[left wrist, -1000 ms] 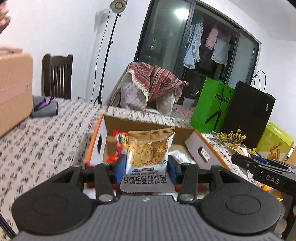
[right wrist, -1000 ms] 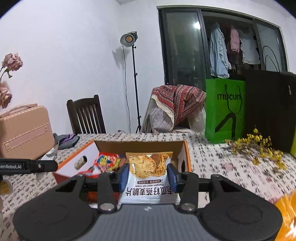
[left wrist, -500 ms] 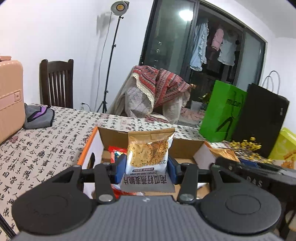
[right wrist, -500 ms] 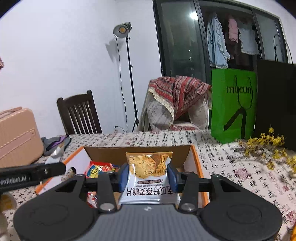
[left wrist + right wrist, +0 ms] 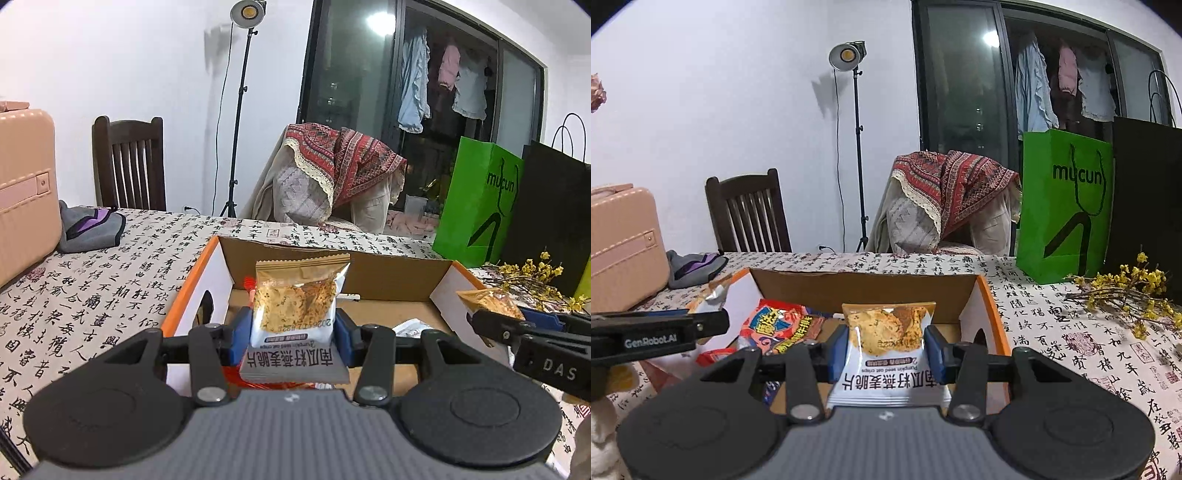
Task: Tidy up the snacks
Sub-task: 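Lower both held crisp packets into the cardboard box and open both tools, then move both tools back over the remaining snack pile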
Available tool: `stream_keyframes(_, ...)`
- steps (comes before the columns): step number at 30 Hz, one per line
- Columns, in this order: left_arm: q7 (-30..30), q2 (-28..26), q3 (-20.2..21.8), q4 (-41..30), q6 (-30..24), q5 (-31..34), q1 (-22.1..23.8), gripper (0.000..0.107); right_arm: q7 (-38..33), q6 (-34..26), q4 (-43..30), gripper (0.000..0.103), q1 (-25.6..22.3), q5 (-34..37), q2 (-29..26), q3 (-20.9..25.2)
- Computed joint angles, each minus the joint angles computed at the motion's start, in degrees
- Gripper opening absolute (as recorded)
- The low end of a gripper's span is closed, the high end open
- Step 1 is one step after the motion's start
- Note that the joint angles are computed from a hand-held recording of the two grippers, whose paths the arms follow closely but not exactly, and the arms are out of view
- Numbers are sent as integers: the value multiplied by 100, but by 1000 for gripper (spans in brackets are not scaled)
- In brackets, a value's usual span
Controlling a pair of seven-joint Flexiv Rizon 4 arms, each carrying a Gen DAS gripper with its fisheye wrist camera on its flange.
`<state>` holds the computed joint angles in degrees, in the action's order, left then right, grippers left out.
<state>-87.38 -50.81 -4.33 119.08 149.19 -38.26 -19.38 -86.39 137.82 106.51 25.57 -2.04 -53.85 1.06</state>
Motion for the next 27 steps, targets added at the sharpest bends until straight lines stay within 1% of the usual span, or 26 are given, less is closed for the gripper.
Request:
stream_keyframes(3, -31, -17, 8, -3, 47, 39, 19, 48, 29, -129, -18, 43, 9, 6, 16, -10)
stream_keyframes(7, -87, -24, 7, 29, 133, 99, 36, 50, 59, -137, 3, 44, -41, -69, 29, 25)
stream_keyframes(8, -109, -26, 12, 42, 192, 102, 32, 55, 68, -135, 17, 45, -57, -95, 37, 34)
stream_keyframes(9, -143, -32, 13, 56, 261, 128, 37, 65, 79, -129, 31, 46, -80, -125, 42, 45)
stream_keyframes(10, -165, -41, 17, 63, 351, 121, 24, 70, 87, -115, 42, 46, -88, -130, 47, 50)
stream_keyframes(11, -176, -59, 24, 69, 465, 69, -6, 82, 117, -113, 49, 52, -130, -187, 49, 76)
stream_keyframes(12, -179, -71, 21, 74, 571, 1, -32, 91, 153, -99, 54, 60, -170, -231, 48, 103)
stream_keyframes(13, -182, -84, 16, 79, 684, -70, -55, 95, 179, -70, 62, 65, -193, -252, 49, 118)
stream_keyframes(14, -195, -94, 0, 83, 778, -111, -60, 102, 202, -41, 65, 73, -212, -274, 42, 129)
stream_keyframes(15, -241, -110, -20, 91, 882, -112, -46, 103, 233, -8, 74, 82, -242, -309, 41, 148)
stream_keyframes(16, -266, -111, -43, 100, 947, -120, -27, 103, 266, 18, 80, 86, -273, -357, 39, 168)
stream_keyframes(17, -276, -99, -69, 115, 970, -115, 0, 103, 298, 39, 91, 93, -306, -417, 40, 187)
stream_keyframes(19, -279, -83, -112, 128, 975, -126, 38, 103, 309, 68, 98, 102, -291, -425, 37, 170)
stream_keyframes(27, -287, -56, -152, 169, 961, -111, 80, 103, 347, 91, 140, 103, -281, -445, 73, 149)
